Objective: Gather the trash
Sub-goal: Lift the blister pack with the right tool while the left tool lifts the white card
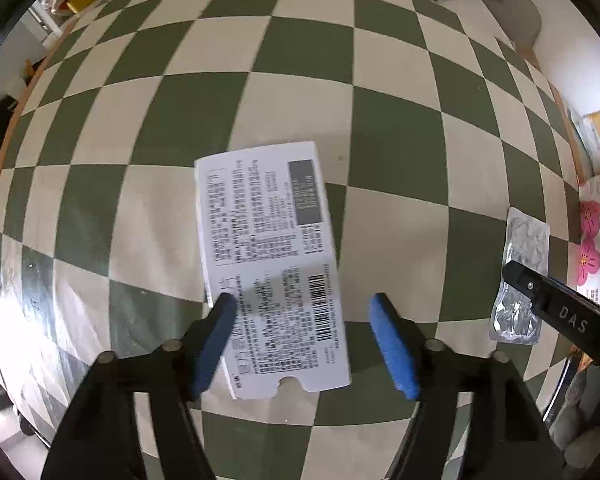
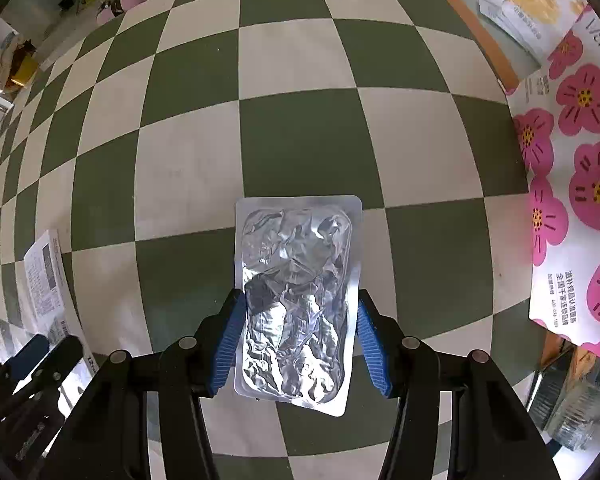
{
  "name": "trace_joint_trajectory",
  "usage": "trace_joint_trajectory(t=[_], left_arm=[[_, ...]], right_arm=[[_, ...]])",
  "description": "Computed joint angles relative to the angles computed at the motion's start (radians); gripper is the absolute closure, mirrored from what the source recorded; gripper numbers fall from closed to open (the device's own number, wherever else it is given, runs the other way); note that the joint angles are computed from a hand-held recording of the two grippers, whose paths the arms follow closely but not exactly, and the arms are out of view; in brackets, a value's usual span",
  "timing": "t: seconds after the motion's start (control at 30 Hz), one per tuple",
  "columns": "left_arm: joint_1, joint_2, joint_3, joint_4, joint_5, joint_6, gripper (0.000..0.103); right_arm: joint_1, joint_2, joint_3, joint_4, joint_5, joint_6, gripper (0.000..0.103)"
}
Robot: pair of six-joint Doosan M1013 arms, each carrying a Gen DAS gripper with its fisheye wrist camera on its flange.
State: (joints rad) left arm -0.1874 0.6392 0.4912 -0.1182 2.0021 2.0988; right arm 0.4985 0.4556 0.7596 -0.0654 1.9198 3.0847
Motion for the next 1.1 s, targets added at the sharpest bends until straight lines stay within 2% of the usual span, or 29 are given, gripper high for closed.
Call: trace_joint_trajectory(t=[0.07, 0.13, 0.3, 0.4, 0.43, 0.53, 0.57, 0.63, 0.83, 1.0, 1.03, 1.07, 1.1], left_arm=[[-0.005, 0.009, -0.011, 0.004, 0.013, -0.002, 0.017], [-0.010, 0.014, -0.023, 0.021, 0.013, -0.020, 0.017], [0.008, 0.049, -0.103, 0.033, 0.016, -0.084, 0.017], [0.005, 0.080, -0.119, 0.071, 0.081, -0.070, 0.015], [0.004, 0.071, -0.095, 0.071, 0.068, -0.056, 0.008], [-0.013, 0.027, -0.014, 0.122, -0.010, -0.017, 0.008], [-0.011, 0.023, -0.008, 0.115, -0.018, -0.027, 0.010], [-0.009, 0.009, 0.001, 0.097, -0.043, -0.016, 0.033], [0.002, -0.020, 0.007, 0.051, -0.059, 0.030, 0.034], [0.035, -0.094, 0.069, 0.000, -0.119, 0.117, 0.034], [0.047, -0.107, 0.076, -0.018, -0.120, 0.132, 0.034], [0.058, -0.121, 0.087, -0.033, -0.127, 0.142, 0.034], [0.067, -0.129, 0.087, -0.047, -0.128, 0.151, 0.034]], right_arm=[[0.001, -0.008, 0.014, 0.004, -0.018, 0.011, 0.047], [0.004, -0.023, 0.036, 0.011, -0.055, 0.028, 0.047], [0.012, -0.032, 0.043, 0.011, -0.075, 0.043, 0.047], [0.012, -0.031, 0.047, 0.023, -0.080, 0.044, 0.047], [0.011, -0.031, 0.051, 0.029, -0.083, 0.048, 0.046], [0.012, -0.019, 0.040, 0.030, -0.071, 0.025, 0.047], [0.008, -0.026, 0.050, 0.030, -0.069, 0.013, 0.047], [0.013, -0.014, 0.036, 0.027, -0.056, -0.011, 0.047], [0.046, 0.000, -0.006, -0.019, -0.062, -0.012, 0.047], [0.094, -0.012, -0.018, -0.070, -0.073, 0.022, 0.048], [0.106, -0.006, -0.038, -0.081, -0.061, 0.023, 0.050], [0.114, 0.005, -0.066, -0.092, -0.043, 0.020, 0.093], [0.128, 0.008, -0.078, -0.093, -0.050, 0.027, 0.094]])
